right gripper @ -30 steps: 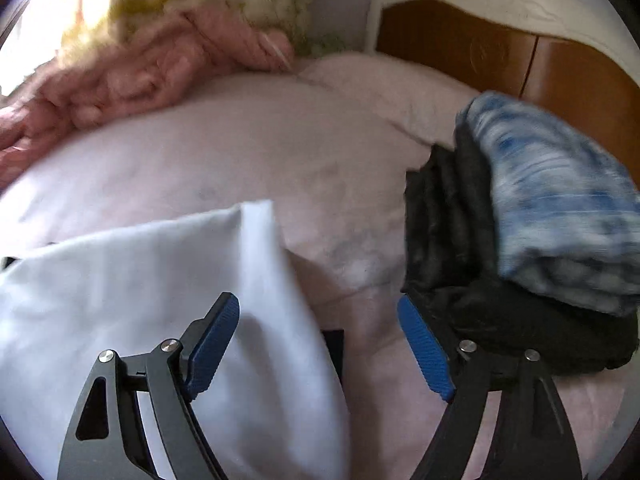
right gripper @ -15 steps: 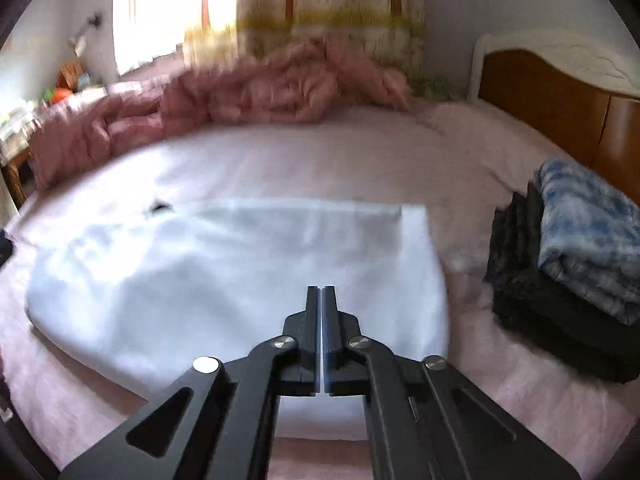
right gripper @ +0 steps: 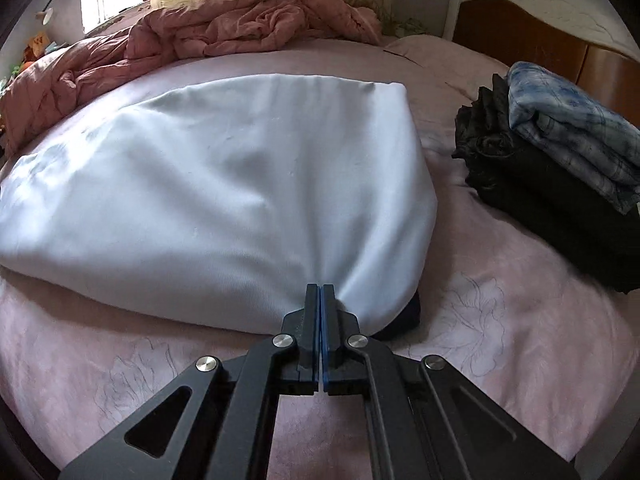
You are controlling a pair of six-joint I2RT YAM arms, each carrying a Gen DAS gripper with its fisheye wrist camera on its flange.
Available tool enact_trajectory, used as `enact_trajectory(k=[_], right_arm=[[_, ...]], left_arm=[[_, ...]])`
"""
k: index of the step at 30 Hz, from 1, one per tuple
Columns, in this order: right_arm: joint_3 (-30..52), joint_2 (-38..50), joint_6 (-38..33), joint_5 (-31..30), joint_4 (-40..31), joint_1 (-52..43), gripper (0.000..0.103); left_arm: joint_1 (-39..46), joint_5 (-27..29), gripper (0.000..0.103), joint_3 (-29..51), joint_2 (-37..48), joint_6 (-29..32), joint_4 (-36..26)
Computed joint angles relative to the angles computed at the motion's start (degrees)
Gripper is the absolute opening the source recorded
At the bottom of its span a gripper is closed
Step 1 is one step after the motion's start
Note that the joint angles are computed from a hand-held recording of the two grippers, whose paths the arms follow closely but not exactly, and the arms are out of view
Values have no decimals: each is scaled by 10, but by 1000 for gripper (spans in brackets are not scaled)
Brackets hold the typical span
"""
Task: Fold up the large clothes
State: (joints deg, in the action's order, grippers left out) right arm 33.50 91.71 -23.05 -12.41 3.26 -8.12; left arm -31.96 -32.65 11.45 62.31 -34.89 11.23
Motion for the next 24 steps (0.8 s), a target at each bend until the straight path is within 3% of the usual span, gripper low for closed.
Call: enact_trajectory(k=[2,5,9,10,11,12,15,20,24], right_arm=[[10,-17,11,-22,-25,-4,1],[19,-78,12,-107,-83,0,1],[61,-94,20,-129,-158,90,1],[73,-84,31,-127,-165,116,1],[86,-66,46,-122,-170,141,1],[98,-44,64,-113,-173,163,1],[138,42,97,-96,-199,199,1],[154,90,102,-96,-199,207,1],[228,127,108,-125,-249,219,1]], left_arm=[[10,8,91,-4,8,11,17],[23,34,71,-1,44,22,40],[76,184,35,-22,89,32,134],[88,228,32,-29,101,42,163],[90,251,22,-30,110,50,173],[78,240,18,-22,111,46,153],[42,194,14,22,149,39,78],[64,214,13,14,216,-3,151],[24,156,13,6,215,-13,158]])
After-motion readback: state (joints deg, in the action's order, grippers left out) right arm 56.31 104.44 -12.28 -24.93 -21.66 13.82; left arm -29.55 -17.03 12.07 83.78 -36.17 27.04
